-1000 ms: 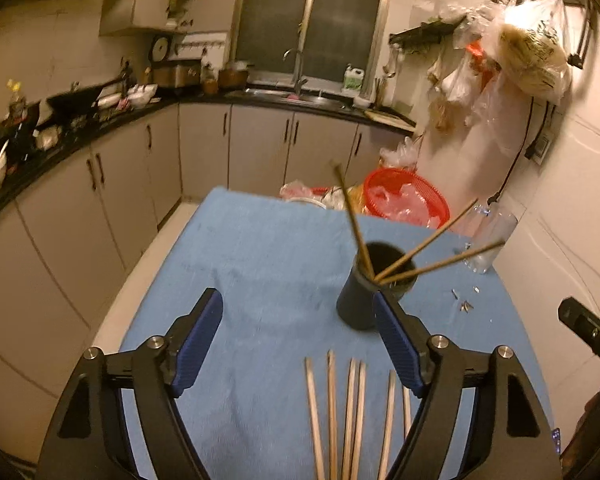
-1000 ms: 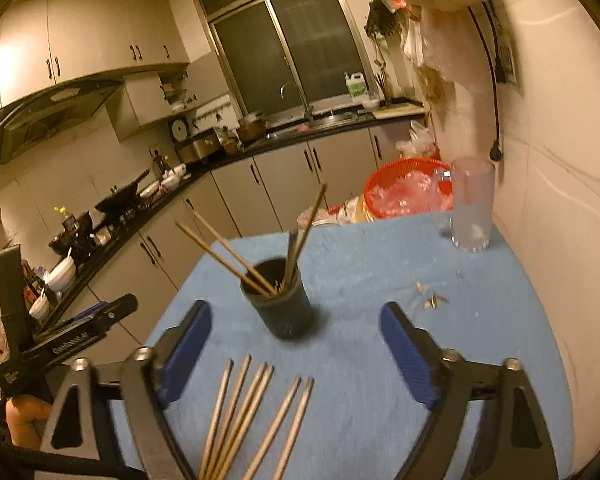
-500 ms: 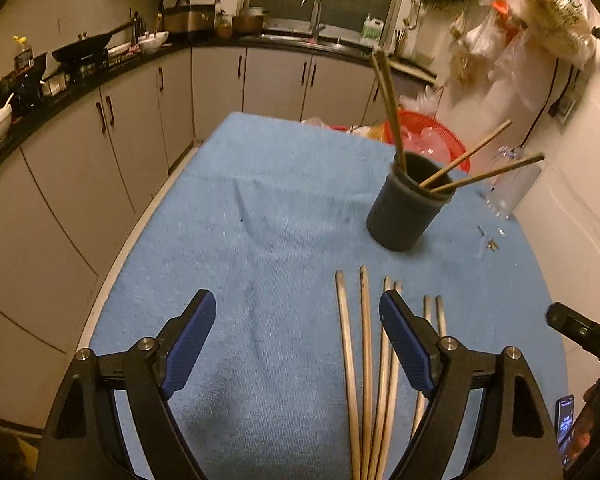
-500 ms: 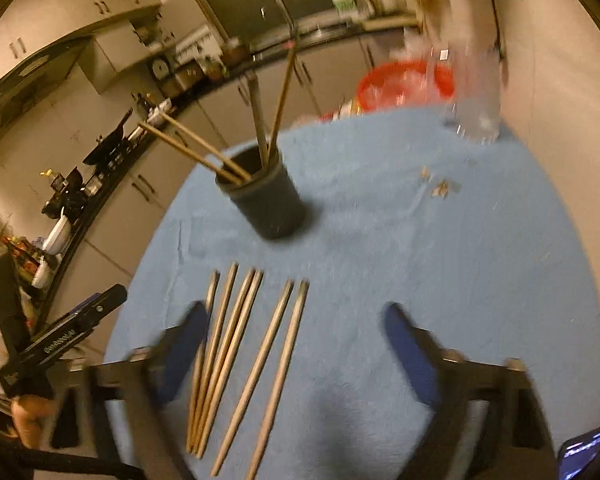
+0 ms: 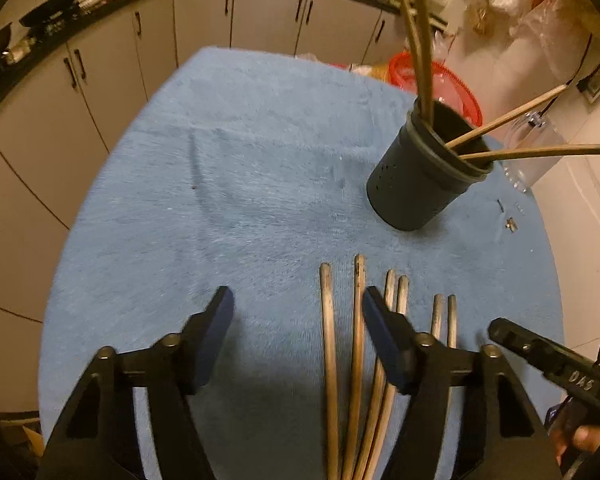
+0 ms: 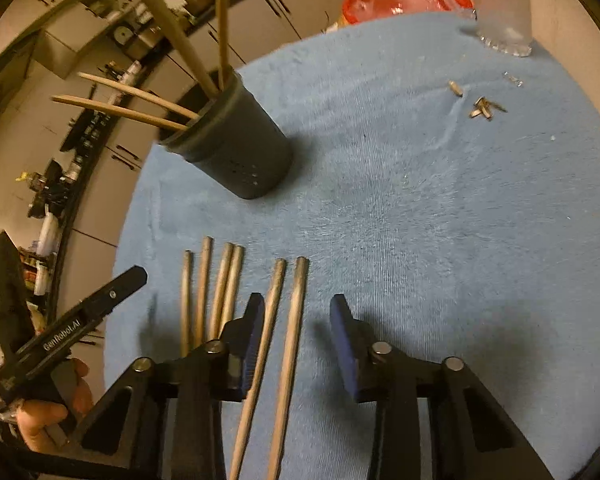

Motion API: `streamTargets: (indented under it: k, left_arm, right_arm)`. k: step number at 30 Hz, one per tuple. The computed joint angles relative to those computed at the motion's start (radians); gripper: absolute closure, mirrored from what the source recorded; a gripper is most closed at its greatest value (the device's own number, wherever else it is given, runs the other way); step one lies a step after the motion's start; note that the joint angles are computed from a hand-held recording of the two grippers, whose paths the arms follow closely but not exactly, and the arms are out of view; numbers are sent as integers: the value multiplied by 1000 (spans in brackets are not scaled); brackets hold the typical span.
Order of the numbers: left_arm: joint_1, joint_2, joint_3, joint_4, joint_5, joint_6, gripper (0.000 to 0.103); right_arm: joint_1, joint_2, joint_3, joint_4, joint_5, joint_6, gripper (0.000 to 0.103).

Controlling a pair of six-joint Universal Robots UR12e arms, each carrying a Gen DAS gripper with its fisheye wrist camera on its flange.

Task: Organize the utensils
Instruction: 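Lower both tools onto the remaining chopsticks to grasp one each, then lift the held chopsticks upright and carry both tools over the black cup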

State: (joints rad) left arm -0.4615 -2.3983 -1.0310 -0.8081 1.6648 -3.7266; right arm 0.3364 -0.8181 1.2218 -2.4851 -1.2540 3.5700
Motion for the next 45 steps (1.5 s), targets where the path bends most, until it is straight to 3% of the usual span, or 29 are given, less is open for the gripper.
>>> streamTargets:
  k: [2, 8, 15, 17, 22, 26, 36, 45]
  left_arm:
    - [4, -15, 27, -33, -17, -3, 51]
    - [12, -49, 84, -91, -44, 0, 52]
    - [12, -75, 131, -139, -44, 18, 58]
    - [11, -86, 151, -163, -49, 33, 69]
    - [7, -104, 180, -196, -44, 55, 80]
    - [4, -111, 197, -216, -32, 65, 96]
    - [0, -91, 153, -150, -41, 47, 97]
    - [0, -4, 8, 52, -55, 41, 97]
  right_arm:
    - [4, 16, -26, 31, -13, -8, 75]
    - [18, 59, -107, 121, -55, -56, 84]
    - [47, 86, -170, 206, -186, -121, 93]
    - [49, 87, -173, 216, -200, -129, 93]
    - [44, 87, -174, 226, -185, -125, 93]
    - [36, 86, -177, 237, -171, -120, 93]
    - [37, 117, -248, 291, -185, -133, 93]
    - [34, 39, -102, 74, -134, -134, 95]
